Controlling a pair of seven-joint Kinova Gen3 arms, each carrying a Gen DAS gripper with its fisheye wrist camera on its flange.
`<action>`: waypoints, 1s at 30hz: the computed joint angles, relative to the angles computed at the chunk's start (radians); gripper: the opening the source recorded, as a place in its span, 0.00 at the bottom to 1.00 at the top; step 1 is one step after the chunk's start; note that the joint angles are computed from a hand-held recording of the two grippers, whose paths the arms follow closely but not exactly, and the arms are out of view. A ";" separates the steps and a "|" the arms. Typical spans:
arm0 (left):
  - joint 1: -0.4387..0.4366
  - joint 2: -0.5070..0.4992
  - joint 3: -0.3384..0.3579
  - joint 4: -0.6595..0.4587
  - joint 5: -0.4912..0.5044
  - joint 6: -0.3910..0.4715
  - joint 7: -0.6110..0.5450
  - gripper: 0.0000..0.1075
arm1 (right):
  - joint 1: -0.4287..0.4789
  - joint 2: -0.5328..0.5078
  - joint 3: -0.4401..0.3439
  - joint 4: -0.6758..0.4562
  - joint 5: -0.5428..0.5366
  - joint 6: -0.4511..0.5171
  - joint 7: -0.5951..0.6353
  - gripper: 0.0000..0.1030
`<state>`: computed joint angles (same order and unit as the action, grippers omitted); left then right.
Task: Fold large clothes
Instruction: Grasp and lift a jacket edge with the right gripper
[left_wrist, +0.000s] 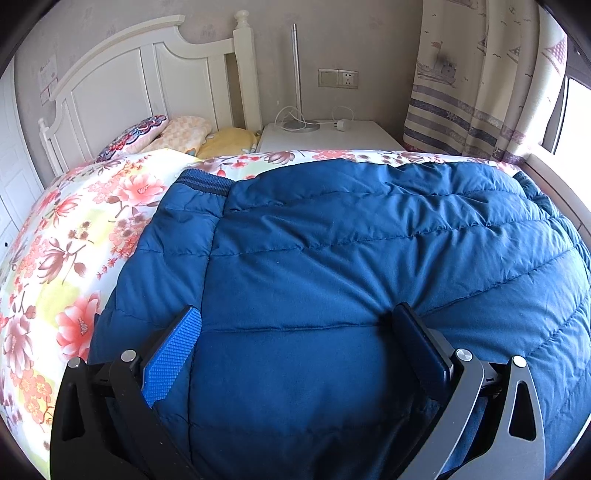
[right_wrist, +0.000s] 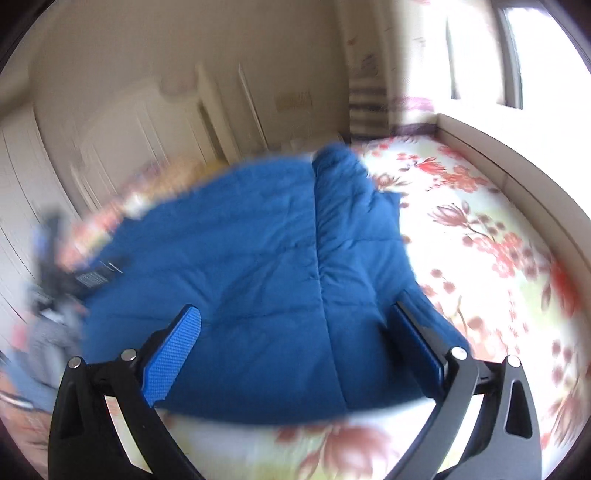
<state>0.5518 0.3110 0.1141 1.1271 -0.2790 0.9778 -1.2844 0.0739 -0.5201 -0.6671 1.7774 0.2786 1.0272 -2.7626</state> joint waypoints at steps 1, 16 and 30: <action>-0.004 -0.001 0.002 0.001 0.007 -0.001 -0.003 0.92 | -0.036 -0.046 0.043 0.022 -0.017 -0.017 -0.031 0.97; -0.036 -0.015 0.011 0.024 0.058 -0.029 -0.028 0.92 | -0.032 -0.078 0.237 0.214 -0.353 -0.274 -0.039 0.87; -0.020 -0.100 0.033 0.141 0.032 -0.063 -0.071 0.92 | 0.022 -0.297 0.164 0.459 -0.246 -0.671 -0.415 0.27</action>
